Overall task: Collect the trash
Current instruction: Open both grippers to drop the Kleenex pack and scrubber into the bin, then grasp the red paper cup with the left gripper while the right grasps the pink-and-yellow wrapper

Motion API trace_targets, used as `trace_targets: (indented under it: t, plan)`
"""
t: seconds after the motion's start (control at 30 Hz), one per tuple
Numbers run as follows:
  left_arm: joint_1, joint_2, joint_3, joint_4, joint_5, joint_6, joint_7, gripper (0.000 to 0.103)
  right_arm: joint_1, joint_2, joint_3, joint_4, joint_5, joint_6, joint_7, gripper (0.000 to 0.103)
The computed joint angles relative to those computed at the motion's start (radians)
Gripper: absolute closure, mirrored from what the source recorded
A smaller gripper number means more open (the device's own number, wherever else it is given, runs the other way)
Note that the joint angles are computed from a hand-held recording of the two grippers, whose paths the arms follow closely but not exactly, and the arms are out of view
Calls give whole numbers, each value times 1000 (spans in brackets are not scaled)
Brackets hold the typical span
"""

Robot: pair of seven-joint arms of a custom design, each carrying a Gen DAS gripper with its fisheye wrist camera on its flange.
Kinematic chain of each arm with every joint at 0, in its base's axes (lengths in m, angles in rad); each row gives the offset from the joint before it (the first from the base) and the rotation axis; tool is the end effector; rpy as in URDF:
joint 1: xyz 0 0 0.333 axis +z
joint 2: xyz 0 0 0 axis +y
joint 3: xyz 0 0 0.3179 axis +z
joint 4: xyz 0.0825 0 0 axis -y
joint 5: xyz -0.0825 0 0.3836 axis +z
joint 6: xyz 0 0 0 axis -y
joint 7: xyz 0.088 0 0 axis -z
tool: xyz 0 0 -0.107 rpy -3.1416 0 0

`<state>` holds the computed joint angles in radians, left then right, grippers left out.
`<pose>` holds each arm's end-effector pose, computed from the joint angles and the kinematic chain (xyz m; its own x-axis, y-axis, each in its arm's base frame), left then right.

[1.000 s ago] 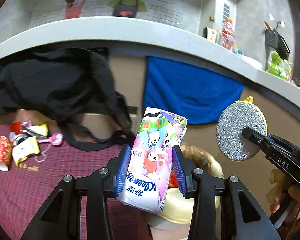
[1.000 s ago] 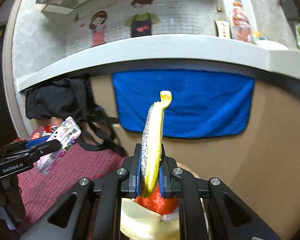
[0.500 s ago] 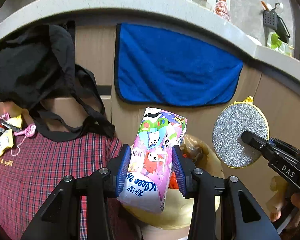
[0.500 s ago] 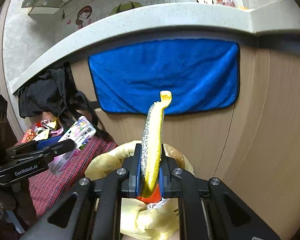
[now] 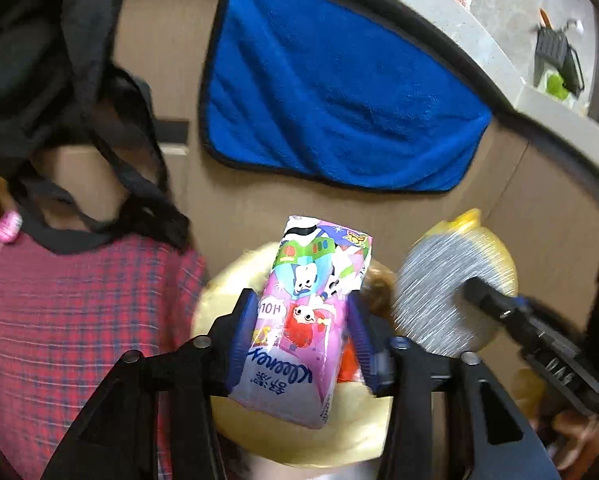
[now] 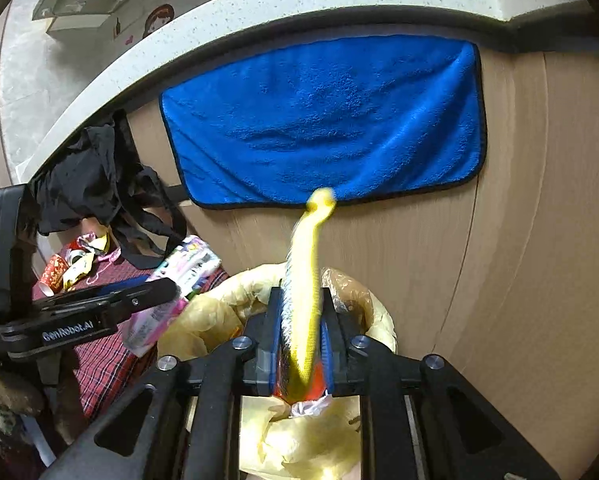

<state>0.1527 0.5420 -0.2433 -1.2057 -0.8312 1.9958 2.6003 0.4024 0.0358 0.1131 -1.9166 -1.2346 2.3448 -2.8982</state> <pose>0.7371 -0.0631 0.5279 -0.7783 -0.5270 0.3414 -0.5699 0.3647 -0.7363 0.5351 0.2859 0.5256 -0.4305 -0.8878 -0.1628 -0.3775 0.3409 -0.8610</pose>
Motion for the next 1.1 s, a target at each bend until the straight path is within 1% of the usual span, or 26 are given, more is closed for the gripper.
trace_targets:
  t: [0.03, 0.07, 0.1, 0.27, 0.33, 0.43, 0.53, 0.63, 0.83, 0.97, 1.1]
  plan:
    - [-10, 19, 16, 32, -2, -25, -24, 43, -1, 1, -1, -1, 4, 7, -2, 58]
    - [4, 21, -3, 32, 4, -13, -33, 40, -3, 4, -2, -1, 1, 18, 1, 52]
    - [6, 20, -3, 32, 0, -5, -34, 40, -2, 7, -2, 0, -3, 20, 4, 51]
    - [24, 8, 0, 31, -16, 24, -32, 40, 13, 21, 1, 23, 19, -16, -21, 51]
    - [33, -6, 4, 18, -23, 56, -16, 40, 17, 21, 0, 29, 17, -19, -13, 51]
    - [47, -47, 10, -30, -49, 146, 33, 40, 26, 22, 4, 45, 12, -28, -6, 51]
    - [79, -76, 14, -54, -92, 188, 87, 40, 40, 43, 10, 95, 12, -40, -29, 51]
    - [105, -82, 23, -42, -118, 191, 110, 40, 63, 79, 10, 164, 9, -57, -65, 51]
    - [166, -37, 31, 66, -144, 181, 115, 40, 134, 207, -13, 378, 14, -81, -172, 51]
    - [203, 21, 27, 170, -133, 175, 75, 40, 186, 312, -45, 544, 50, -85, -261, 51]
    - [247, 100, 11, 307, -99, 176, 41, 40, 233, 457, -75, 769, 93, -67, -348, 51]
